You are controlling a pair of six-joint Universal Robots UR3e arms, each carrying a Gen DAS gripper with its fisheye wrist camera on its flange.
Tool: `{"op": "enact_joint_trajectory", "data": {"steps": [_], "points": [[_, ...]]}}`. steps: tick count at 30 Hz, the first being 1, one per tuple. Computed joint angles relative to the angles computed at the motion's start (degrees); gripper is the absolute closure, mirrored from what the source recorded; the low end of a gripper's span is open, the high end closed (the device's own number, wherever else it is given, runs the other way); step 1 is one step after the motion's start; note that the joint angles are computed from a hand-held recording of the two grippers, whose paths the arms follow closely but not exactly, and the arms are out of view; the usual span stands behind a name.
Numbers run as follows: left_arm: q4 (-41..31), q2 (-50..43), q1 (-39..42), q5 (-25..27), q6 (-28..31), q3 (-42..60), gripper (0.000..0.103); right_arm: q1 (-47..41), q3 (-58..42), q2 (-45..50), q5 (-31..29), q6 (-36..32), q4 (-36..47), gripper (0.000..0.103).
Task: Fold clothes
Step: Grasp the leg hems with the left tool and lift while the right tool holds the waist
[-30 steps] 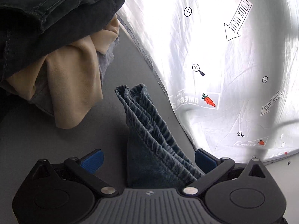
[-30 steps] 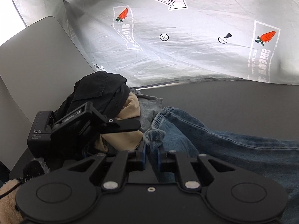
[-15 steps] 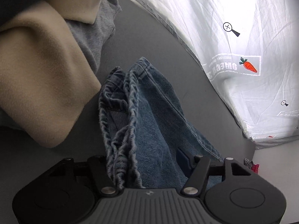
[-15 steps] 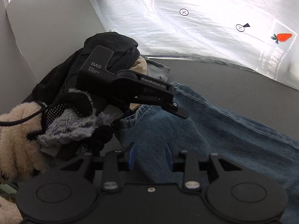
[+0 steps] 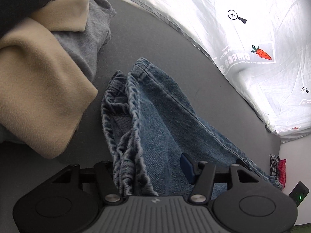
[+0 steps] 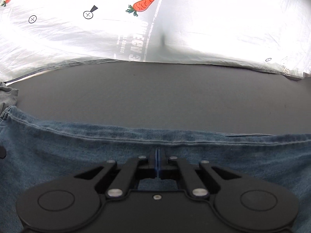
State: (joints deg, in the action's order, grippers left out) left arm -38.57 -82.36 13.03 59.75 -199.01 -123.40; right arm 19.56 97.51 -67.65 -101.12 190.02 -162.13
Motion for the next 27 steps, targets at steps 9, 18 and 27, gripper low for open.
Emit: {"op": "enact_joint_trajectory", "data": {"steps": [9, 18, 27], "points": [[2.7, 1.3, -2.1, 5.4, -6.6, -1.3, 0.078, -1.2, 15.5, -14.3, 3.9, 3.0, 2.1, 0.101], [2.8, 6.9, -6.9, 6.5, -10.8, 2.2, 0.088, -1.5, 35.1, -39.5, 7.7, 7.6, 10.7, 0.099], [3.5, -7.1, -31.2, 17.5, -15.1, 29.1, 0.089, -18.9, 43.3, -67.1, 11.9, 4.3, 24.8, 0.097]]}}
